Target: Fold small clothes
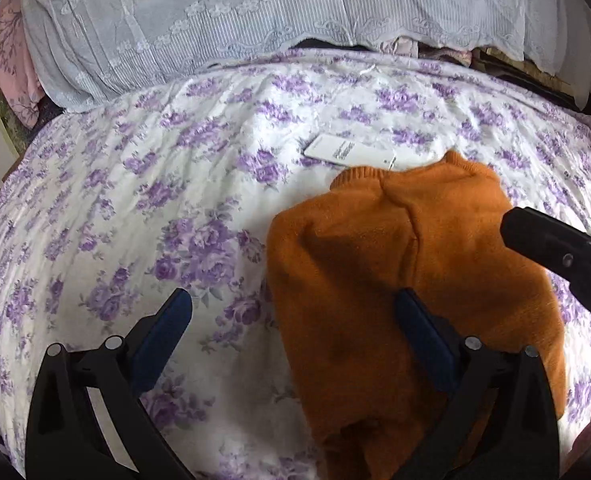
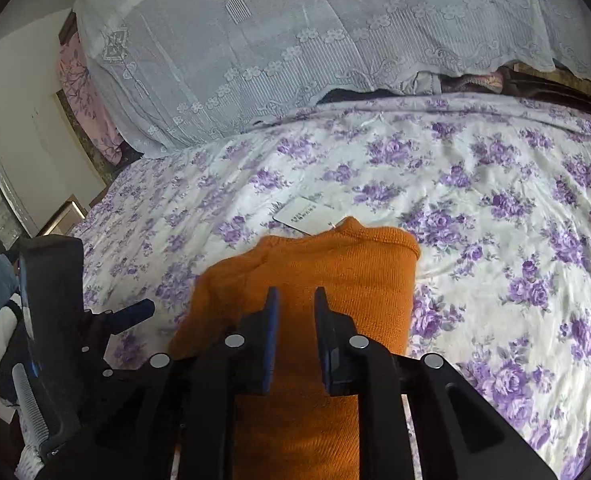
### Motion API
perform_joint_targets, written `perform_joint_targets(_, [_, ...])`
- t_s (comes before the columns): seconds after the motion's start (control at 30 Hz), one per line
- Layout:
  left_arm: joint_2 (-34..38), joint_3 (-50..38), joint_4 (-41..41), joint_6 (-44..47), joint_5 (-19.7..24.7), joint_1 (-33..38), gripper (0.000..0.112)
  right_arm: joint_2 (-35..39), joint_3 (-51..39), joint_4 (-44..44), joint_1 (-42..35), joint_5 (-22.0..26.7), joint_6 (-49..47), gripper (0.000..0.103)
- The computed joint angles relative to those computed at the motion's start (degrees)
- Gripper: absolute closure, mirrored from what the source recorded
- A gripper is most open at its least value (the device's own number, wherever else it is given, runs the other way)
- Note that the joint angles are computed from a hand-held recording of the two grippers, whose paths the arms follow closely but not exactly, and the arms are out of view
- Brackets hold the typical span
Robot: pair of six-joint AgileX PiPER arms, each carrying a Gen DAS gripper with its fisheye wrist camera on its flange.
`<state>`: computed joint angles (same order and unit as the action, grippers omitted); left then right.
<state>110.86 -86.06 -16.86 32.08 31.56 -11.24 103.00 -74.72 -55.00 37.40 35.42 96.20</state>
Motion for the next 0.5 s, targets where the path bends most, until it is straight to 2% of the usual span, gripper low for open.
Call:
perform_joint_targets(0.07, [1.81, -2.22, -2.46, 1.33, 3.02, 0.88, 0.013, 2.38, 1.12, 1.28, -1.97, -3.36, -0.20, 0.085])
perform_joint_targets(0.1, [2.38, -3.04, -2.97, 1.60, 4.22, 1.14, 0.013, 2.21, 2.04, -1.52, -1.77, -3.75, 1.40, 0.086])
perform_joint_targets(0.2, [2.84, -3.99, -5.69, 3.59, 6.24, 2.14, 0.013, 1.23, 3.08, -2.05, -2.00, -4.94, 1.50, 0.085])
perform_joint_targets(0.27, [3.62, -6.10, -9.63, 6.32, 10.56, 4.05, 0.013, -0.48, 5.40, -5.13, -1.76, -6.26, 5.63, 0.085])
perform_joint_targets(0.3, [4.10, -7.38, -12.23, 7.91, 13.54, 5.36, 0.014, -1.88, 6.78, -6.41, -1.65, -6.77, 7.67, 0.081])
perform_joint_targets(0.4, [6.68, -12.03, -20.49, 12.74, 25.46, 10.06, 0.014, -7.25, 11.35, -13.46, -0.14, -4.37, 17.26, 0.049])
perform_joint_targets(0.43, [7.70, -13.41, -22.46, 13.52, 29.22, 11.18, 0.014, -8.85, 12.69, -15.03, 0.38, -3.13, 19.26, 0.044])
perform_joint_targets(0.5, [9.75, -15.87, -25.43, 14.30, 35.82, 12.58, 0.014, -11.47, 15.31, -15.55, 0.55, -2.90, 20.89, 0.042])
